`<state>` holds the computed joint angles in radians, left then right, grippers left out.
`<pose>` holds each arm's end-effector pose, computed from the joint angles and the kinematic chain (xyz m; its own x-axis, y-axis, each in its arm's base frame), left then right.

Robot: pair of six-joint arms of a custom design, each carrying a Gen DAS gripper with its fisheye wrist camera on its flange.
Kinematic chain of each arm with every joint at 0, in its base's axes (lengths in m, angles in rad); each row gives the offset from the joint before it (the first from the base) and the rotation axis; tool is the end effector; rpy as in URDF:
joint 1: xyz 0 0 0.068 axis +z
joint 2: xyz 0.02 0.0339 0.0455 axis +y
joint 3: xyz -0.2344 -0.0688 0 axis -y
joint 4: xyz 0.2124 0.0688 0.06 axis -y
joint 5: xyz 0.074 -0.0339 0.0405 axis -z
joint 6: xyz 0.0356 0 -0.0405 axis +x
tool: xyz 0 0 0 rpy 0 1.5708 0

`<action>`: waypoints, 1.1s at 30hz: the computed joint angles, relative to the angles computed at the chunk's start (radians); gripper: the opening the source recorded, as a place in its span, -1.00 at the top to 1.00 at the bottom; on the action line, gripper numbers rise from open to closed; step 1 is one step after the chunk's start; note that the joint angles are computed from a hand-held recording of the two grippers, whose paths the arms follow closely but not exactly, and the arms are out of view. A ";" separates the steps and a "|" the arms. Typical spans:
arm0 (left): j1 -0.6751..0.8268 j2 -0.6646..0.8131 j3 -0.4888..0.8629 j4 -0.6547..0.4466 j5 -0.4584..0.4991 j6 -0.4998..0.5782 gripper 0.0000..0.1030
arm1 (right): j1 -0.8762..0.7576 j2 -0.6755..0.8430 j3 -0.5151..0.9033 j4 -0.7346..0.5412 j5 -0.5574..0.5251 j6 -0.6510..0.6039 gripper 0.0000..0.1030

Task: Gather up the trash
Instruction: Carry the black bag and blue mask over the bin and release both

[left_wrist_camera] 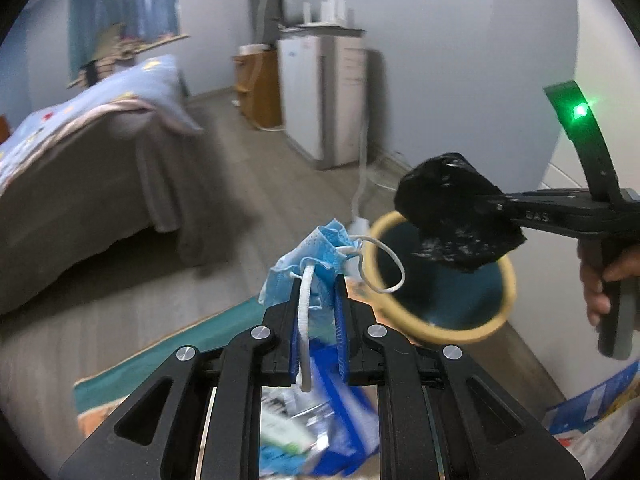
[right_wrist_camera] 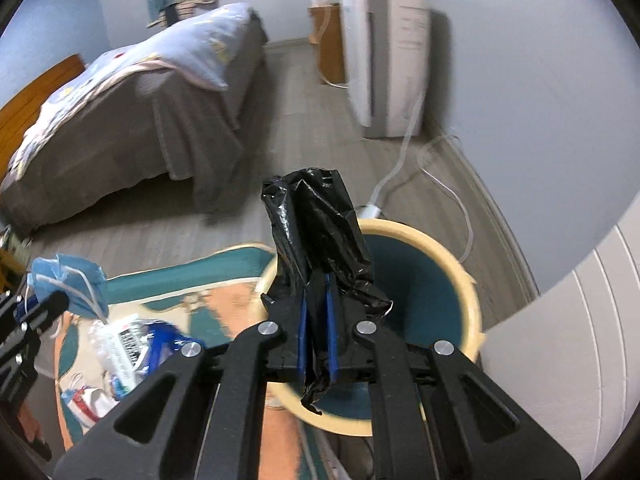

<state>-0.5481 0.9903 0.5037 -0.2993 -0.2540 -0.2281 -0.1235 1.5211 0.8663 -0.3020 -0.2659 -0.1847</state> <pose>0.1616 -0.0882 0.1865 -0.6680 0.1514 -0.7286 0.2071 0.9782 0.0133 0.2748 -0.0247 0.1773 -0.7916 -0.0803 -0.6058 -0.1798 0.9780 0.1053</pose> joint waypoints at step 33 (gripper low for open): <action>-0.026 0.545 0.179 0.328 0.103 -0.037 -0.47 | -0.134 0.201 0.039 0.065 0.073 0.027 -0.36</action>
